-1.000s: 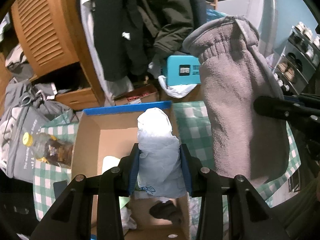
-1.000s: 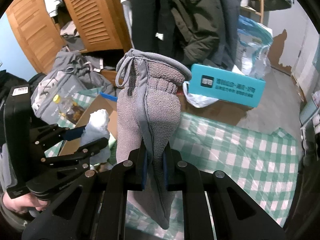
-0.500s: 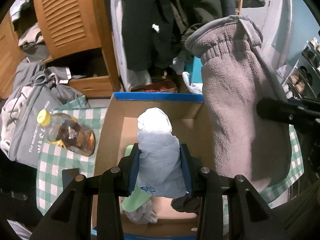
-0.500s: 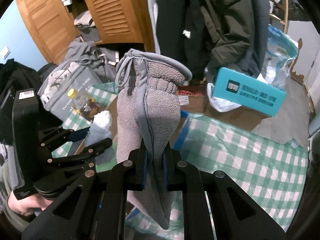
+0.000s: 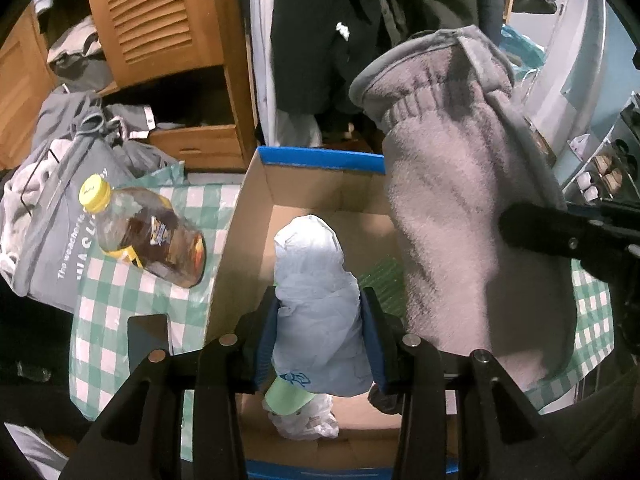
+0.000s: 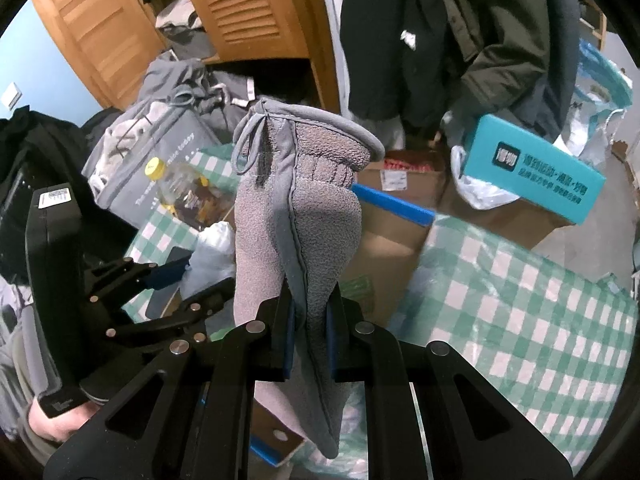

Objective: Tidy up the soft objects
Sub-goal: 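Open both tools to drop the two socks into the box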

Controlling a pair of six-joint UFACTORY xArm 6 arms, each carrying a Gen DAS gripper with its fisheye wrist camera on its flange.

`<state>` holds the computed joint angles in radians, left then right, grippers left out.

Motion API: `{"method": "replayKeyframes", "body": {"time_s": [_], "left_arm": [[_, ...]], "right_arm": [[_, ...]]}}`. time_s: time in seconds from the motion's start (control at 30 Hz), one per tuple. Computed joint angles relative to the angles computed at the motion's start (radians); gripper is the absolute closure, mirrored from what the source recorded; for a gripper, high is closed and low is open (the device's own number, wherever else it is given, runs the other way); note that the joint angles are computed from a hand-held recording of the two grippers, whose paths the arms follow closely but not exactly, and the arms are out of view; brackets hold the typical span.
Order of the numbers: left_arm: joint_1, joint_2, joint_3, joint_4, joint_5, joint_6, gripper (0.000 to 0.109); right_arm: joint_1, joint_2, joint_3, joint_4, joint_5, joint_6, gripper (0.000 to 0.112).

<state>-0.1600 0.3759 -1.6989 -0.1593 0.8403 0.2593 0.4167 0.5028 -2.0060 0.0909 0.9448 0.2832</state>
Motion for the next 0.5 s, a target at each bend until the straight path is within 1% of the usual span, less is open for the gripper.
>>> {"method": "replayKeyframes", "body": {"time_s": [0.17, 0.23, 0.27, 0.3, 0.33, 0.37, 0.43, 0.5], "left_arm": [[0.003, 0.010, -0.005, 0.008, 0.016, -0.011, 0.067], [0.004, 0.012, -0.008, 0.011, 0.018, -0.017, 0.066], [0.005, 0.012, -0.010, 0.014, 0.018, -0.023, 0.065], [0.006, 0.014, -0.014, 0.016, 0.019, -0.027, 0.063], [0.006, 0.013, -0.015, 0.016, 0.017, -0.031, 0.057], [0.007, 0.012, -0.015, 0.017, 0.015, -0.036, 0.048], [0.008, 0.003, -0.008, 0.019, 0.003, -0.045, 0.040], [0.009, -0.005, -0.003, 0.020, -0.004, -0.048, 0.039]], "right_arm": [[0.004, 0.045, -0.050, 0.004, 0.039, 0.008, 0.100], [0.005, 0.061, -0.068, 0.001, 0.057, 0.015, 0.095], [0.006, 0.069, -0.078, -0.002, 0.069, 0.018, 0.089], [0.007, 0.071, -0.080, -0.011, 0.074, 0.024, 0.087], [0.007, 0.071, -0.079, -0.014, 0.074, 0.027, 0.086], [0.007, 0.064, -0.066, -0.012, 0.063, 0.025, 0.085], [0.009, 0.052, -0.051, -0.025, 0.053, 0.028, 0.083], [0.010, 0.039, -0.032, -0.044, 0.036, 0.038, 0.068]]}}
